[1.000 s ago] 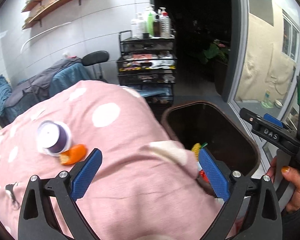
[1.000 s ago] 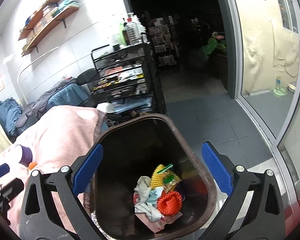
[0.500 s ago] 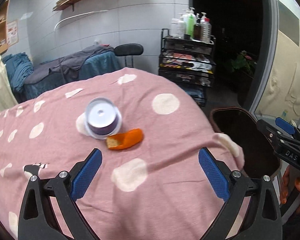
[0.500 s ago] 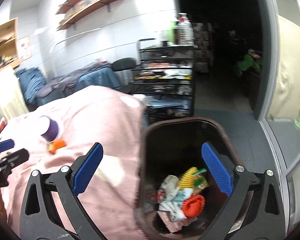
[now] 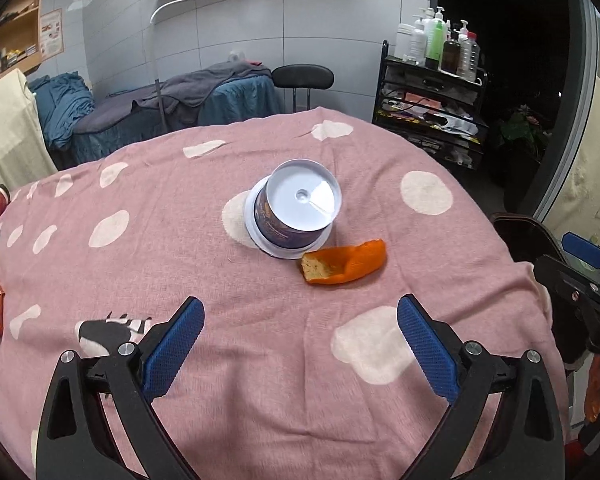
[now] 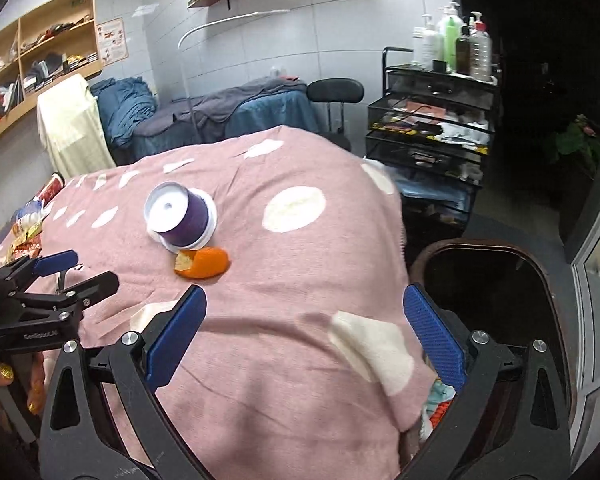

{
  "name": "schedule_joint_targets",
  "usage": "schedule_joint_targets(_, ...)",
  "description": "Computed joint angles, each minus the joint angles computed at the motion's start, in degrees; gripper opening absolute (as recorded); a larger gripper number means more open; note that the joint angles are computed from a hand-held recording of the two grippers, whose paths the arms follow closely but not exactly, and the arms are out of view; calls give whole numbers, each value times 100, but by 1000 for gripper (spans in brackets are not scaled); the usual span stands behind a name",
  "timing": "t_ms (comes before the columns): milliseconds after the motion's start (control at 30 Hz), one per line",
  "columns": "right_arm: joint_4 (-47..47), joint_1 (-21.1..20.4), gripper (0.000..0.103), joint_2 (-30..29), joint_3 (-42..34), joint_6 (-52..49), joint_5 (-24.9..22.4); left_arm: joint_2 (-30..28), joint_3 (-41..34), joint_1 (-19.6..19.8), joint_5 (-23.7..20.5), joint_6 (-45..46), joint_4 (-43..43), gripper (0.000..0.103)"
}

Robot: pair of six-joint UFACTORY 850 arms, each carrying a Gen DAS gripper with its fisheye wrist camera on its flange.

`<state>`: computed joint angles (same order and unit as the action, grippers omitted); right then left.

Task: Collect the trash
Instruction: 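Move both tools back toward the purple tub and orange peel, then grasp the white-lidded purple tub with the left tool while the right tool grasps the orange peel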

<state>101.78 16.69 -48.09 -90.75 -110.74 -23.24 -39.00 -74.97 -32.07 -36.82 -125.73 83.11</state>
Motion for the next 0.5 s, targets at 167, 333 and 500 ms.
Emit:
schedule_joint_targets(167,-444,89,97,-107,-180,498,53,-282,-476,217,-34,743,-528,96)
schedule_joint_targets(333,-860,90,97,-210,-358,998,69,-834,-1328,345,-434,1896,-1261,96)
schedule_joint_targets(500,-1286,71,97,-303,-528,1474,-12,-1317,-2101,519,-662,2771,-1911,96)
